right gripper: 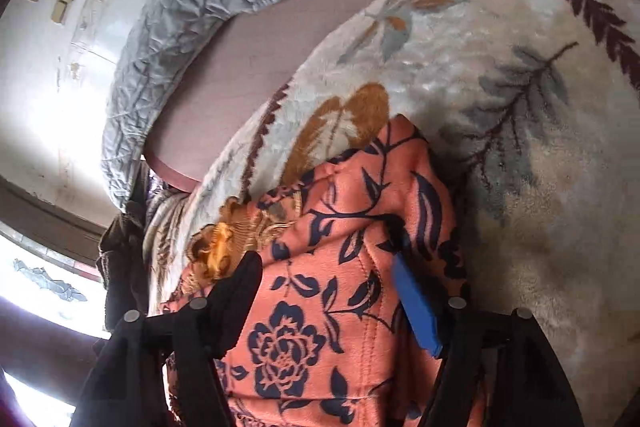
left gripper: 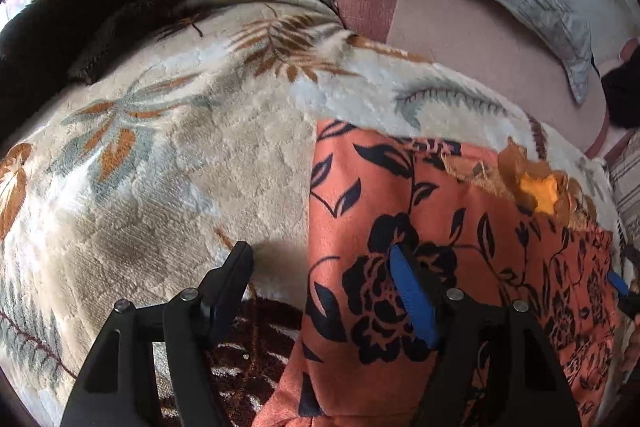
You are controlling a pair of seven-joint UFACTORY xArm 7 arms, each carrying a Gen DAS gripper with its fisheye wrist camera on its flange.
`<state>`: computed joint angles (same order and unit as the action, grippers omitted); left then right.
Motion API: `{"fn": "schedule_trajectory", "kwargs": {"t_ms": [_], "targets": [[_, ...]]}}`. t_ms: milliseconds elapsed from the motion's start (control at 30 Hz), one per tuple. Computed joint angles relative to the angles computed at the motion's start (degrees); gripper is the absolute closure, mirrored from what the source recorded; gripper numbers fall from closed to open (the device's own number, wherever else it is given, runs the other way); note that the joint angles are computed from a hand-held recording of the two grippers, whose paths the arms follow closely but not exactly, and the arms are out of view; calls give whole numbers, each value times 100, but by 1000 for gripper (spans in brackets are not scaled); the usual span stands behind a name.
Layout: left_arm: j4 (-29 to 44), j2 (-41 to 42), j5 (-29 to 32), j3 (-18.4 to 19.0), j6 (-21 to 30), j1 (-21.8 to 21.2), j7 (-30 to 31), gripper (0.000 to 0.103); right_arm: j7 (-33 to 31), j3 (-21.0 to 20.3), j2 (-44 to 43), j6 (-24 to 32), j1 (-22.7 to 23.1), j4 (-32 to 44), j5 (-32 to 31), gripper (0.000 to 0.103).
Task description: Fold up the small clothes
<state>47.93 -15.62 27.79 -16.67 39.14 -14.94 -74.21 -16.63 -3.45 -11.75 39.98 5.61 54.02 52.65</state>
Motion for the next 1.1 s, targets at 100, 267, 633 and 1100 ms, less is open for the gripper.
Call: {"fn": "schedule_trajectory", "kwargs": {"t_ms": [100,267,633,1100], "targets": [[254,124,359,-12,116,125,86,31,-470,-12,-261,207,152,-14,191,31],[656,695,100,219,303,192,258,32,-210,208,416,573,-127,283,-215,33],[469,139,276,338,379,-49,318,33,-320,169,-39,386,-134,117,81,26],[-1143,-5159,-1679,-1211,2670,-1013,218,25,1294,-487,-6243,3181,-775,-2047,-2845,26]]}}
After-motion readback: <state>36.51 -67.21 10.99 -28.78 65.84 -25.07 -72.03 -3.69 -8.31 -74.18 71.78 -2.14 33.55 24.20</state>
